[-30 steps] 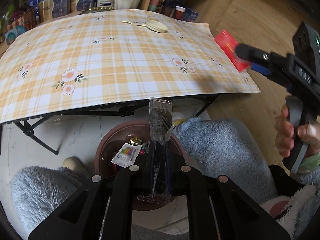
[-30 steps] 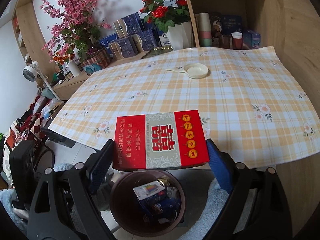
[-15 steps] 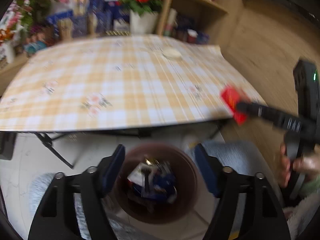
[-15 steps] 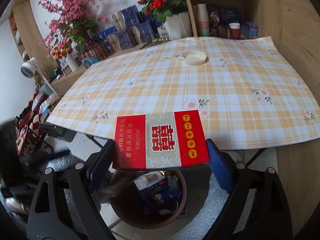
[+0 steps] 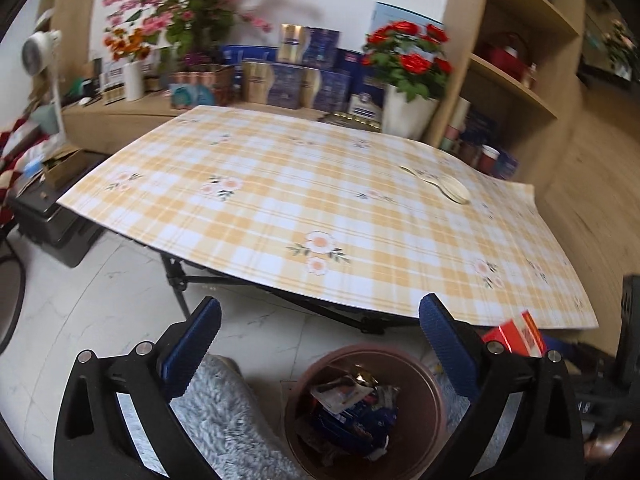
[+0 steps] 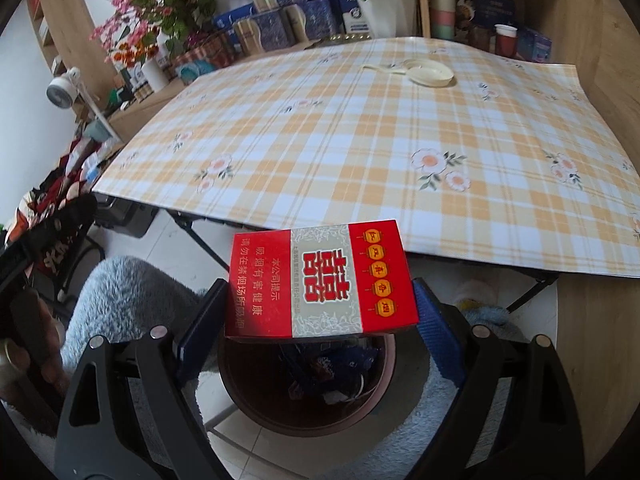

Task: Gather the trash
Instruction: 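Carry the fork and red box over the bin and open both tools, then reach to the cream plastic lid and grasp its rim with the right tool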

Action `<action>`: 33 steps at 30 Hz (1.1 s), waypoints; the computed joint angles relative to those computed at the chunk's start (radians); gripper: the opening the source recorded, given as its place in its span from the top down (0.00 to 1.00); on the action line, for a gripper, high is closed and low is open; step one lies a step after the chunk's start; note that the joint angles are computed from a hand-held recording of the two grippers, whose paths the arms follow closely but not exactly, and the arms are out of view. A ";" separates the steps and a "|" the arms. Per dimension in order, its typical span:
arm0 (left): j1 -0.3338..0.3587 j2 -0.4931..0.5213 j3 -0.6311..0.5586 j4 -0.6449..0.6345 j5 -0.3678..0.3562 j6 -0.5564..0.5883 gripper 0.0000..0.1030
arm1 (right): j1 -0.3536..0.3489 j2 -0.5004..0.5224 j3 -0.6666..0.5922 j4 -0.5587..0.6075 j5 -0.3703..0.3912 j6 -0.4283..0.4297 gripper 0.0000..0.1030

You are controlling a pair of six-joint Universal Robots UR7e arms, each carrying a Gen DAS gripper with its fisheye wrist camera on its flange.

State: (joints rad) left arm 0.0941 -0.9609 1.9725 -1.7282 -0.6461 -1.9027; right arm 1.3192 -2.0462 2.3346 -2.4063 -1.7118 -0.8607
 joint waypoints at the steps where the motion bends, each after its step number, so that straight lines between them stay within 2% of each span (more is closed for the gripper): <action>1: 0.000 -0.002 0.002 0.009 -0.003 -0.011 0.06 | 0.001 0.001 0.002 0.001 -0.004 0.000 0.15; 10: 0.006 0.018 -0.002 -0.027 -0.024 0.052 0.06 | 0.009 0.008 0.022 0.014 -0.036 -0.011 0.14; 24: 0.017 0.025 -0.001 -0.047 -0.046 0.065 0.06 | 0.012 0.014 0.037 0.040 -0.059 -0.025 0.14; 27: 0.018 0.026 -0.001 -0.050 -0.050 0.066 0.06 | 0.011 0.016 0.037 0.041 -0.060 -0.024 0.09; 33: 0.021 0.024 0.003 -0.057 -0.054 0.069 0.06 | 0.007 0.020 0.035 0.038 -0.065 -0.014 0.07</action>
State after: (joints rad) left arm 0.1155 -0.9365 1.9754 -1.7850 -0.7003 -1.8338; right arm 1.3260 -2.0257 2.3698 -2.3688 -1.7765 -0.8747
